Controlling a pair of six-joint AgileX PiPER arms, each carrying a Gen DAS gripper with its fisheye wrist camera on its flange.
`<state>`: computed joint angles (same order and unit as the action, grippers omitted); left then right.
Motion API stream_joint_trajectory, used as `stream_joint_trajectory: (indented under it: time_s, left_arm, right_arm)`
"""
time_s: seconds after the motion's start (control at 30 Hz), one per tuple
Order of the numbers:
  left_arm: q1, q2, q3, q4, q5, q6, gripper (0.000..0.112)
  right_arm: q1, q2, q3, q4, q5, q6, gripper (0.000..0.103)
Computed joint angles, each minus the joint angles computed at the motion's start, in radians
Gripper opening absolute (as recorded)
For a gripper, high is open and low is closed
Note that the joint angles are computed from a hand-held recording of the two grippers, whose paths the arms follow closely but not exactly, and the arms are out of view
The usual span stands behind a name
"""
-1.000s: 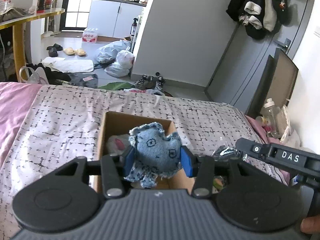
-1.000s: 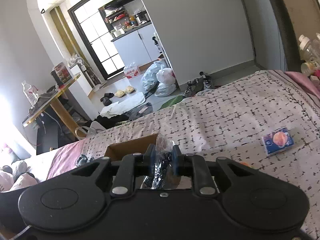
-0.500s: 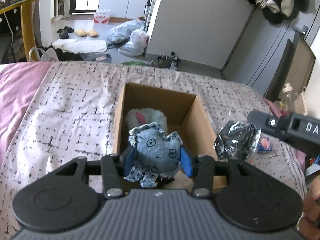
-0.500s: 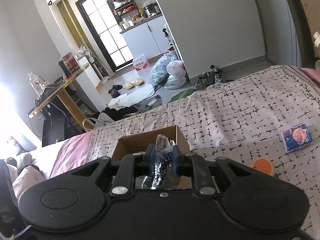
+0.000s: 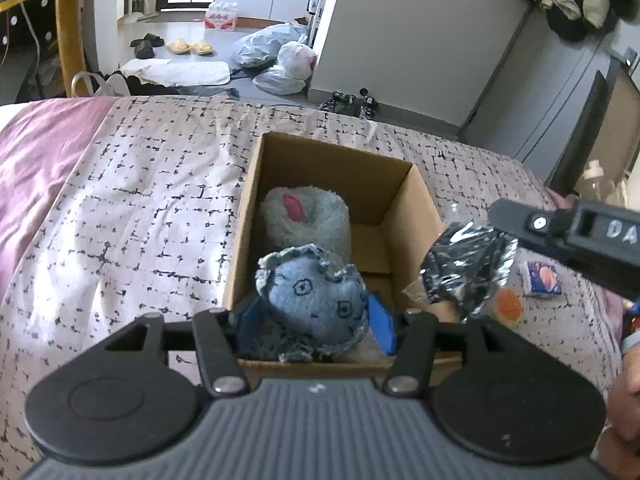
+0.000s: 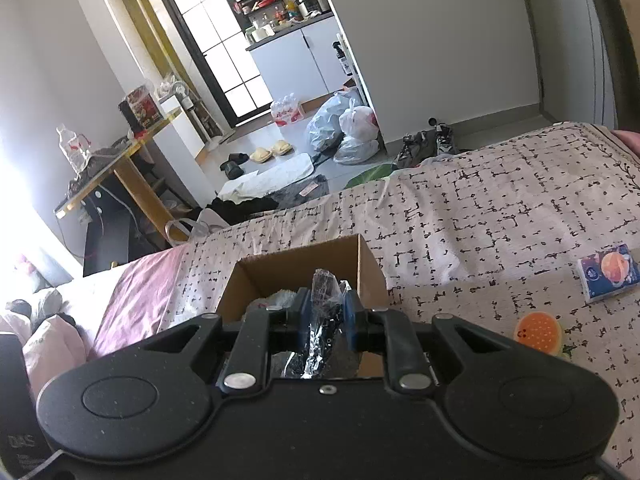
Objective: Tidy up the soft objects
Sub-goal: 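Open the left gripper dropping the octopus while the right gripper drops the wrapper into the box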
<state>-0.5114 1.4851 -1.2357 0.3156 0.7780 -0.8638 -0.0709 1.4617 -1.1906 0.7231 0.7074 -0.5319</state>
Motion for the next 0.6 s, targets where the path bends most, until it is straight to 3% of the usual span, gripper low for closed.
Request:
stream_joint_trajectory:
  time_s: [0.13, 0.37, 0.5, 0.6]
  left_arm:
    - [-0.008, -0.023, 0.013, 0.023, -0.004, -0.051, 0.065]
    - [-0.004, -0.052, 0.024, 0.008, -0.007, -0.057, 0.067]
    - [0.002, -0.062, 0.026, -0.005, -0.017, -0.059, 0.073]
    - [-0.009, -0.07, 0.028, 0.02, -0.028, -0.075, 0.08]
  right_arm:
    - [0.023, 0.014, -0.008, -0.028, -0.004, 0.013, 0.018]
    - [0.068, 0.032, -0.015, -0.072, -0.037, 0.028, 0.018]
    - [0.089, 0.053, -0.033, -0.112, -0.046, 0.046, 0.019]
    - [0.11, 0.054, -0.04, -0.177, -0.057, 0.082, 0.028]
